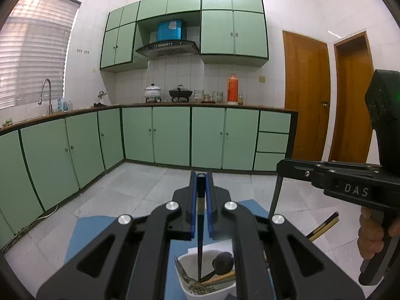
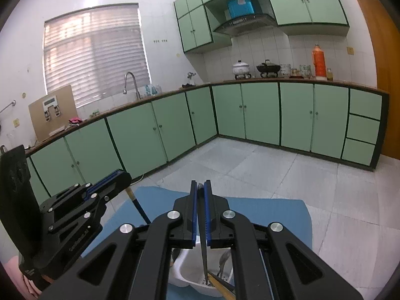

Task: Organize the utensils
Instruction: 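Lower both chopsticks into the holder and open both tools, then withdraw both open tools up and back from the holder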

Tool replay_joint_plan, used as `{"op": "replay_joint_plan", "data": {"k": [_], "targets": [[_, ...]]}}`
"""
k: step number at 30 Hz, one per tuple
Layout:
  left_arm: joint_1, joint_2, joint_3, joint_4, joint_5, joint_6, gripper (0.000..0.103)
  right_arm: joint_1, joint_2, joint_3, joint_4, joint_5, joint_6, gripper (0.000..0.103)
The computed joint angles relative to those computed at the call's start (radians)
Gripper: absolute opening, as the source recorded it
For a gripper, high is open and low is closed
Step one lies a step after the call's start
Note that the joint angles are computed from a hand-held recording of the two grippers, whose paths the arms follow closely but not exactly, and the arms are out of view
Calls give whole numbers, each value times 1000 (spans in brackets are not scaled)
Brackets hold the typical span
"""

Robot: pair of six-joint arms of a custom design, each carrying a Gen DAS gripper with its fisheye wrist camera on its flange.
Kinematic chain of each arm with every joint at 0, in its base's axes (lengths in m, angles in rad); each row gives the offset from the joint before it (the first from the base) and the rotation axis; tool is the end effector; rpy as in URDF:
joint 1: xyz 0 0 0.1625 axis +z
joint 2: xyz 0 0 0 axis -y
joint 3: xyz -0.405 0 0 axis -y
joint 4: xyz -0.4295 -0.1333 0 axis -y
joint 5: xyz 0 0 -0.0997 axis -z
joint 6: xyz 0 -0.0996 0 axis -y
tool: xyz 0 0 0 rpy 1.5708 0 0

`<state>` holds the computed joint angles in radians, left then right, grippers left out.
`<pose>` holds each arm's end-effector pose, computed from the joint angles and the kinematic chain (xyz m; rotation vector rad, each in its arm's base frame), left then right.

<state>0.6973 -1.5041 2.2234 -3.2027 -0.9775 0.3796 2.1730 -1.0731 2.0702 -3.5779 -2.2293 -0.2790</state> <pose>-0.2438 -0.4508 0.3120 1.1455 2.2131 -1.3571 0.3690 -0.4091 0.2002 0.5900 -2.2735 1.3862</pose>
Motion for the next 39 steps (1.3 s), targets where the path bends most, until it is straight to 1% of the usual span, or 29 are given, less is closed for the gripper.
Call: {"op": "replay_joint_plan", "data": {"k": [4, 7, 9, 12, 14, 15, 16, 17, 18, 20, 21, 22, 23, 25, 26, 29, 31, 35, 37, 39], "targets": [[26, 14, -5, 17, -6, -10, 6, -10, 5, -1, 15, -5, 9, 5], [30, 19, 0, -5, -5, 1, 6, -17, 12, -4, 34, -18, 15, 6], [33, 15, -3, 9, -12, -12, 6, -17, 18, -9, 26, -29, 7, 6], [34, 6, -4, 28, -16, -17, 6, -20, 13, -10, 39, -23, 17, 6], [36, -2, -6, 47, -21, -30, 7, -18, 15, -14, 41, -36, 7, 6], [38, -6, -9, 57, -24, -40, 7, -18, 14, -14, 41, -39, 6, 8], [40, -8, -10, 60, -25, -46, 10, -16, 14, -16, 43, -43, 10, 10], [41, -13, -9, 58, -28, -48, 16, -16, 13, -16, 40, -45, 12, 14], [40, -16, -7, 53, -26, -45, 20, -15, 11, -14, 32, -46, 10, 14], [36, -26, -2, 44, -27, -40, 31, -15, 6, -9, 21, -45, 9, 16], [34, -31, 3, 42, -29, -40, 35, -15, 3, -6, 13, -44, 8, 22], [31, -39, 7, 34, -31, -37, 44, -14, -2, -1, -3, -45, 8, 25], [28, -42, 11, 27, -27, -35, 49, -13, -7, 4, -14, -46, 7, 28], [20, -58, 19, 23, -26, -32, 53, -12, -24, 18, -27, -41, 9, 30], [16, -63, 22, 23, -27, -33, 56, -9, -33, 26, -33, -41, 8, 31], [-12, -101, 60, -14, -11, -14, 65, 7, -48, 50, -71, -56, -14, 41], [-37, -127, 88, -34, 5, -2, 69, 16, -56, 70, -99, -61, -29, 44], [-93, -176, 140, -49, 50, 7, 71, 31, -73, 118, -151, -66, -29, 50], [-129, -209, 168, -43, 82, 5, 75, 43, -80, 142, -181, -72, -28, 55], [-161, -245, 193, -30, 102, -5, 79, 66, -76, 163, -231, -89, -46, 62]]}}
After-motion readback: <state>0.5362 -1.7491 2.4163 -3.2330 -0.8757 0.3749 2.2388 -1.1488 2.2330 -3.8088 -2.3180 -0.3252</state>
